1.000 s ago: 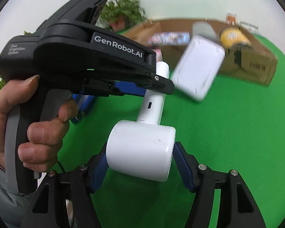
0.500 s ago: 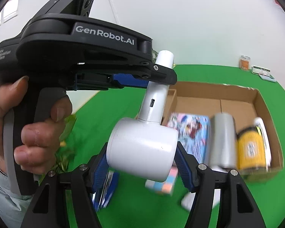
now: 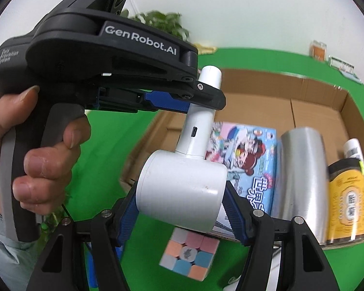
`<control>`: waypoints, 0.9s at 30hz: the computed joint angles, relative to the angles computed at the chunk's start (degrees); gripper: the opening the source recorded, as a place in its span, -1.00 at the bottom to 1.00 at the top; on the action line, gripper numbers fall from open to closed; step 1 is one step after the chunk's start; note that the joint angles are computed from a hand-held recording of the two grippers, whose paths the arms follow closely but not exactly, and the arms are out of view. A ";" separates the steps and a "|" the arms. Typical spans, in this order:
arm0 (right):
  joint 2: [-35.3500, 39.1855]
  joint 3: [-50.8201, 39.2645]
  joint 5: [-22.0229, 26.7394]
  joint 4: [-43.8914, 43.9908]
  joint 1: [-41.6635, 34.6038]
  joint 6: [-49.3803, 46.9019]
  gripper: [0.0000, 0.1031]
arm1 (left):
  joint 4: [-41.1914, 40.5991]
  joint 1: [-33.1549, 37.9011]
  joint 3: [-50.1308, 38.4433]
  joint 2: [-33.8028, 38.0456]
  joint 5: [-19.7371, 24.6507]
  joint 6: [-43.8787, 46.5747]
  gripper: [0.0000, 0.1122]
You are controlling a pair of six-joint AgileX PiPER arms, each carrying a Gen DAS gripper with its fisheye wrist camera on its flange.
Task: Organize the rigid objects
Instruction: 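Carry the fan with both tools and lower it onto the game box, then open both tools to release the fan and withdraw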
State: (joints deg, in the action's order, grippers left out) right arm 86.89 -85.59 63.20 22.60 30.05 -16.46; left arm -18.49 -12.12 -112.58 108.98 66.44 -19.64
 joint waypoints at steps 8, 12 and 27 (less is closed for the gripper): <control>2.86 4.62 -4.85 -2.48 1.70 2.29 0.21 | -2.12 1.19 0.95 3.64 -0.14 2.08 -0.46; 4.60 4.41 -4.31 -0.89 1.14 2.19 0.27 | -2.21 2.07 0.50 5.23 0.56 1.60 -0.47; 1.71 9.54 -3.05 5.06 -3.37 -7.97 -0.04 | -3.42 0.68 8.29 0.97 0.05 1.68 -0.52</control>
State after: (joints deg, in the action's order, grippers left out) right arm 88.60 -76.05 60.14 27.67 26.68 -24.43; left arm -21.91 -11.43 -104.29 109.95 66.49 -17.96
